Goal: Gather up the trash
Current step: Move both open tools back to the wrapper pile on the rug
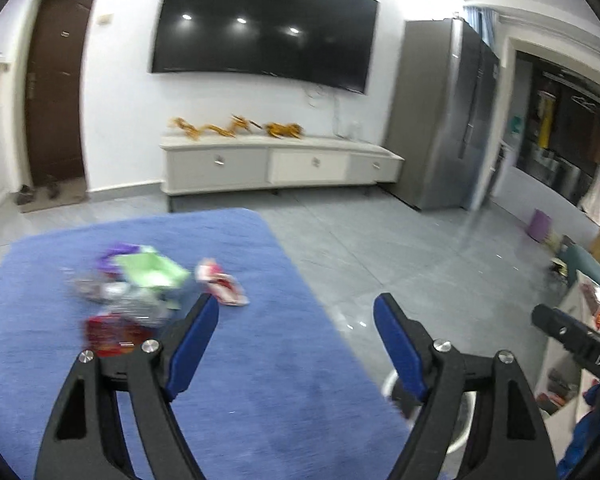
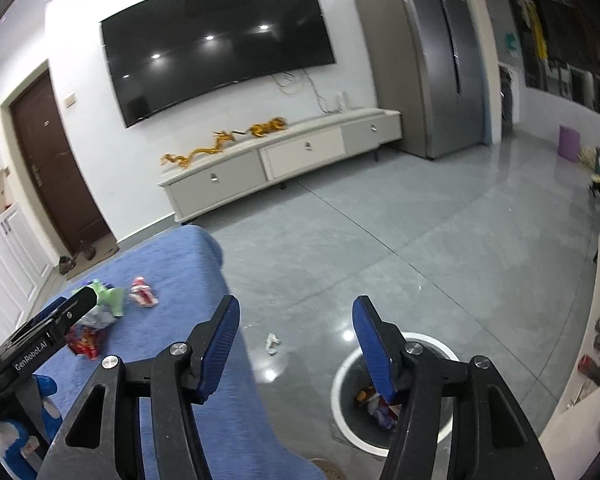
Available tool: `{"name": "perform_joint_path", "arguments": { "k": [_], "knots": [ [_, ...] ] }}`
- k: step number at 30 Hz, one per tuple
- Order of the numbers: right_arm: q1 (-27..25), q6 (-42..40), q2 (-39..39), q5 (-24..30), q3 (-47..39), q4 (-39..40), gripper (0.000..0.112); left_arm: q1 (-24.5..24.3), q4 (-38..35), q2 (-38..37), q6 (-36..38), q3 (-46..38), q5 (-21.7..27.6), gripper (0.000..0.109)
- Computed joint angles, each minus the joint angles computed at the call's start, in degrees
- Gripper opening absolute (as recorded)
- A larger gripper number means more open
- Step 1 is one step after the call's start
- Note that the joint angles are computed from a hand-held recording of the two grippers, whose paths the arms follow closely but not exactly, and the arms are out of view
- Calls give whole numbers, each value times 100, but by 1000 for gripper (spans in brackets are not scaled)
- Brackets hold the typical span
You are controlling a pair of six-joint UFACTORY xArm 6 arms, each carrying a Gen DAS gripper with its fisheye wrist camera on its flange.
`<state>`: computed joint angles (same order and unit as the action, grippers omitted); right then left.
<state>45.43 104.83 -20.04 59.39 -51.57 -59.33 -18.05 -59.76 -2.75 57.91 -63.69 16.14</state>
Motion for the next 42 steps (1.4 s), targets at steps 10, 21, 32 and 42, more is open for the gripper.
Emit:
{"name": "perform_joint_path", "arguments": {
  "k": [10,21,32,42],
  "knots": [
    [571,183,1005,201,-1112,-553,59,727,-1260,-581,1152,466,-542,79],
    [641,20,2078,-66,-2093,-850,61,1276,-2373,-643,2218,421,-571,85],
    [484,-235,2593,-304,-2479,-763,62,1440,-2473,-325,2304,241,-492,85],
    [48,-336,2960,-1022,-2448,-393,62,1812,-2647,279,2697,-39,57,85]
  ]
}}
